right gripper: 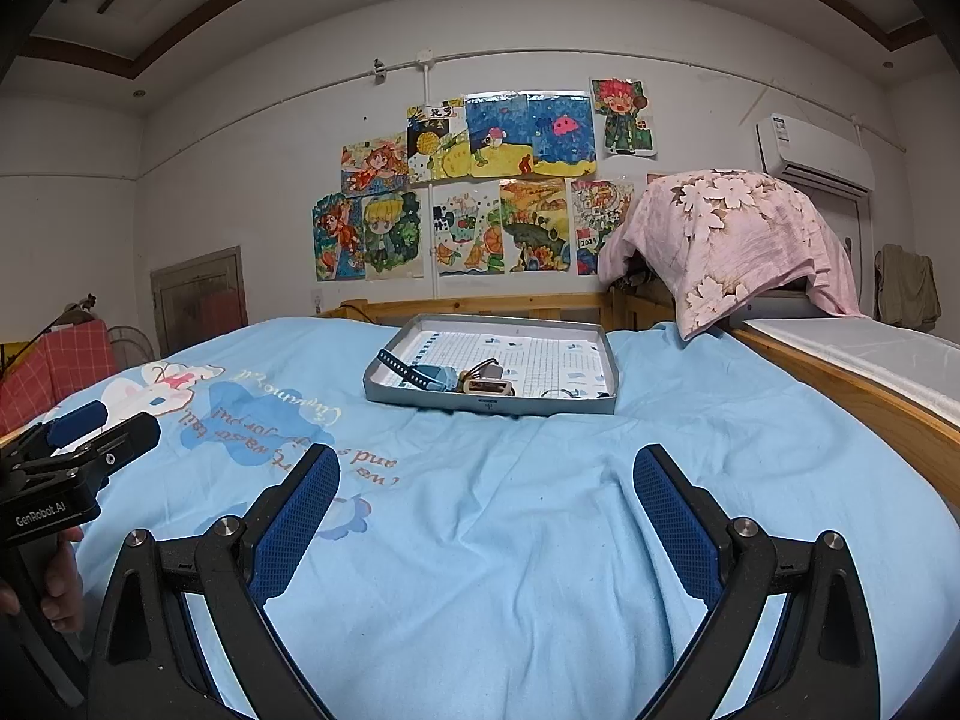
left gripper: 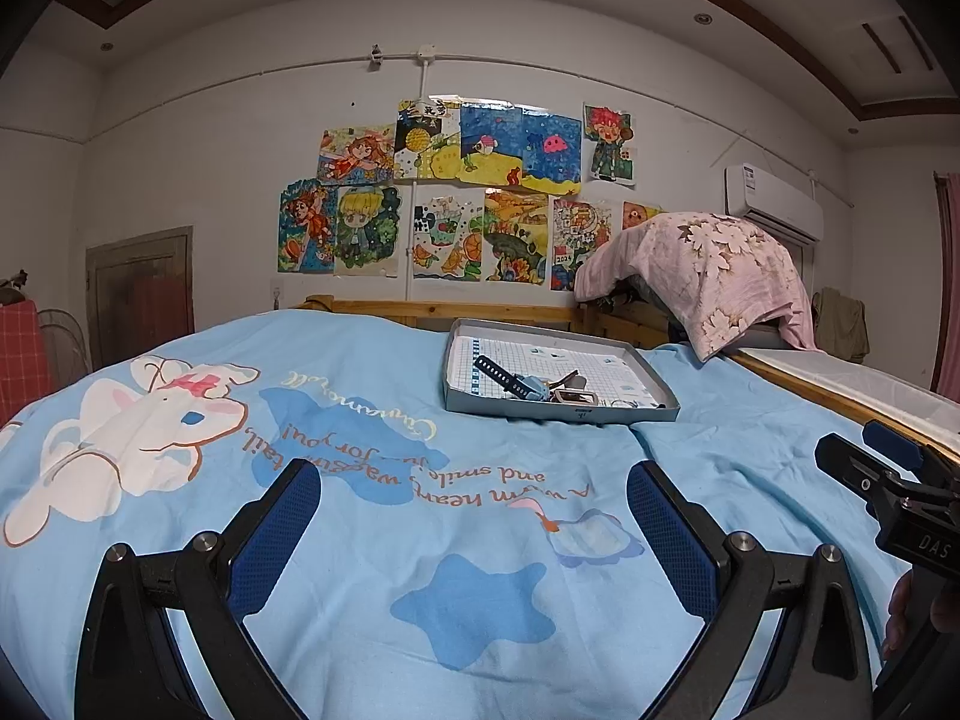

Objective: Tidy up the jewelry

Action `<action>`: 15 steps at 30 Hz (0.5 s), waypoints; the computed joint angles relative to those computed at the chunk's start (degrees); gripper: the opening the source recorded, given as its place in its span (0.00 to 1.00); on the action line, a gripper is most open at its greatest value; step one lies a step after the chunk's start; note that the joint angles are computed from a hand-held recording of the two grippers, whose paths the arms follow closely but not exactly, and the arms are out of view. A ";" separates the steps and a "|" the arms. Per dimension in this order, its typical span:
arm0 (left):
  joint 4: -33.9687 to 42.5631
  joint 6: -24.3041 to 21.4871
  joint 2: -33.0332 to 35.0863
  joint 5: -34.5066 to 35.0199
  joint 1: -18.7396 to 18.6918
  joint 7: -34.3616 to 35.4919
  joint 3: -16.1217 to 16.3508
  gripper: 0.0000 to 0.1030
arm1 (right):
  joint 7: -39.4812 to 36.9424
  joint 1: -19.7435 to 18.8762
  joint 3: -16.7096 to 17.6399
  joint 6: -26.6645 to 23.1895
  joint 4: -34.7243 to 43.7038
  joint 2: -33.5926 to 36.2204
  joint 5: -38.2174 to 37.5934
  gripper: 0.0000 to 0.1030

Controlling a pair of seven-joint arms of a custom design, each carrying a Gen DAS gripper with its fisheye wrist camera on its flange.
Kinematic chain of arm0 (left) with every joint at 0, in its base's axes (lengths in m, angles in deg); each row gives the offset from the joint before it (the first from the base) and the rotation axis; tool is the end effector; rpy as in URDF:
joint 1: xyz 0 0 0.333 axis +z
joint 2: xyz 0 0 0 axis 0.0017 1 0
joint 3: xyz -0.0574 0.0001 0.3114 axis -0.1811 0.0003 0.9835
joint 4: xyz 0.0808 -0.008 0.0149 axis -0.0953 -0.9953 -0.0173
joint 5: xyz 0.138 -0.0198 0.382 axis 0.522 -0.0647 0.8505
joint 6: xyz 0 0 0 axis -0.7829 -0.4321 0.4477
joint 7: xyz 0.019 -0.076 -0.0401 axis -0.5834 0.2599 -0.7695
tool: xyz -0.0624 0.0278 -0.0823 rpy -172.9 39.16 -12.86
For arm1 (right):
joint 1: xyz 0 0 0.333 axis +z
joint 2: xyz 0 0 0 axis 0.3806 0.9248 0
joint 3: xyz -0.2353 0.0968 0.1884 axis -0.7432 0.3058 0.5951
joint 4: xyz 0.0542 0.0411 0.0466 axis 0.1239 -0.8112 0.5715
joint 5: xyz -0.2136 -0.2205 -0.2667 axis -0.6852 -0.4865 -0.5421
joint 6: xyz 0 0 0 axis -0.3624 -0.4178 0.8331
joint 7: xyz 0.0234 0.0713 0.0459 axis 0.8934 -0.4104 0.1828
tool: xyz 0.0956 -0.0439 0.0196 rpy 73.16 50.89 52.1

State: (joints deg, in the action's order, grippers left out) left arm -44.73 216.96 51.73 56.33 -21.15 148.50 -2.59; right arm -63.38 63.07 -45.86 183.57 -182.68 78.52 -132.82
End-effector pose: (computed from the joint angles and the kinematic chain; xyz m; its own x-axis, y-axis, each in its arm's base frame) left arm 0.6814 -0.3356 0.3978 -0.4406 -0.8960 0.0546 -0.2357 0.0568 -0.9702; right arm 0.5681 0.4301 0.3938 -0.3285 -0.9400 -0.0922 -0.1961 0.1634 -0.9669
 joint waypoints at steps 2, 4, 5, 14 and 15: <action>0.04 -0.04 0.02 0.05 0.02 -0.07 0.00 1.00 | 0.00 0.01 -0.02 0.00 0.03 0.02 0.03 0.94; 0.02 -0.09 0.01 0.21 0.12 -0.11 -0.07 1.00 | 0.12 0.00 -0.04 0.06 -0.03 0.00 0.01 0.94; 0.02 -0.09 0.00 0.22 0.11 -0.13 -0.06 1.00 | 0.05 0.01 -0.03 0.04 0.00 0.00 0.04 0.94; 0.12 0.02 0.07 0.02 -0.05 -0.07 0.05 1.00 | 0.01 -0.03 -0.03 0.10 -0.06 -0.01 0.00 0.94; 0.12 0.02 0.07 0.03 -0.06 -0.08 0.06 1.00 | -0.03 -0.02 -0.02 0.08 -0.03 0.01 0.06 0.94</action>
